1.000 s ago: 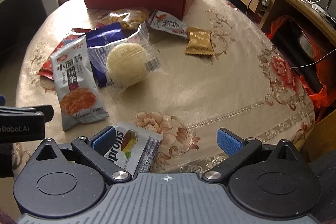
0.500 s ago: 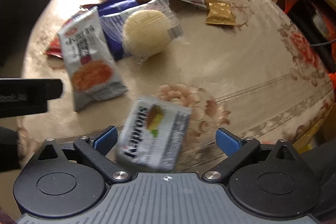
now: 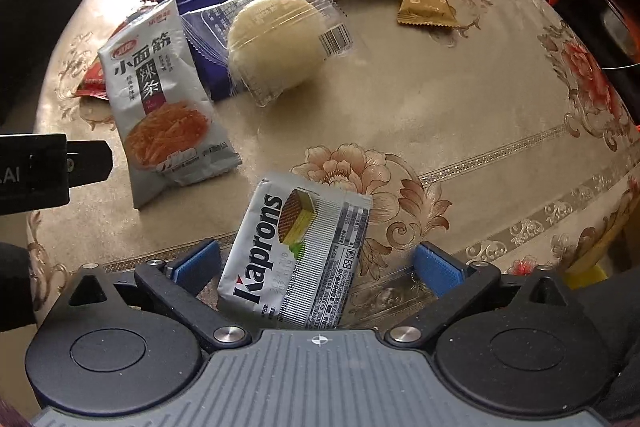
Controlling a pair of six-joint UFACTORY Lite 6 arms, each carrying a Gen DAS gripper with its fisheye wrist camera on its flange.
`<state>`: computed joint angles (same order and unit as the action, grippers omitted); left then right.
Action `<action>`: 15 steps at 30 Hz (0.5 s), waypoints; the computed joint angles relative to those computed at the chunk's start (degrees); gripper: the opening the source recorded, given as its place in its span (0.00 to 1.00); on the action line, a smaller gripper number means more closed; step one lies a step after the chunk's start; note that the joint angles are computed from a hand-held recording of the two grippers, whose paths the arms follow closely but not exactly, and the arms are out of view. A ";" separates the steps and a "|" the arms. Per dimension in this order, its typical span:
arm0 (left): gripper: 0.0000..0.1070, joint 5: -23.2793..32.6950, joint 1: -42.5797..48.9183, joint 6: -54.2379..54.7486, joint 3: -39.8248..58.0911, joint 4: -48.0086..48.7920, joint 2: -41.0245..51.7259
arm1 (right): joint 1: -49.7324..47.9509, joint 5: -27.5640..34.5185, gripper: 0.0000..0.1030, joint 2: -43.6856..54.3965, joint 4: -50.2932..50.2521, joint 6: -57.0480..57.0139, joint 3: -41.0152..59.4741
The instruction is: Organize snacks
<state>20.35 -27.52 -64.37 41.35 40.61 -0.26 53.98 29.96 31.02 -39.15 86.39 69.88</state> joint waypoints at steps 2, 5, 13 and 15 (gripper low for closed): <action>0.89 -0.15 0.49 -0.32 0.22 0.11 0.46 | -0.47 -0.77 1.00 -0.68 1.06 -2.08 -0.65; 0.89 -0.62 1.27 -0.61 0.69 -0.40 1.14 | 0.55 0.10 0.88 -1.47 -2.41 -1.11 -1.11; 0.89 -1.00 0.76 2.77 6.67 -6.99 6.76 | -2.78 -4.62 0.63 -7.64 -4.71 -2.62 -6.02; 0.89 -0.61 0.36 2.90 9.35 -8.24 9.46 | -3.83 -4.52 0.63 -9.27 -7.77 -1.25 -6.87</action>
<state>19.74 -27.16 -61.47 50.70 32.38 9.20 50.14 25.44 21.75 -46.92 85.13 63.01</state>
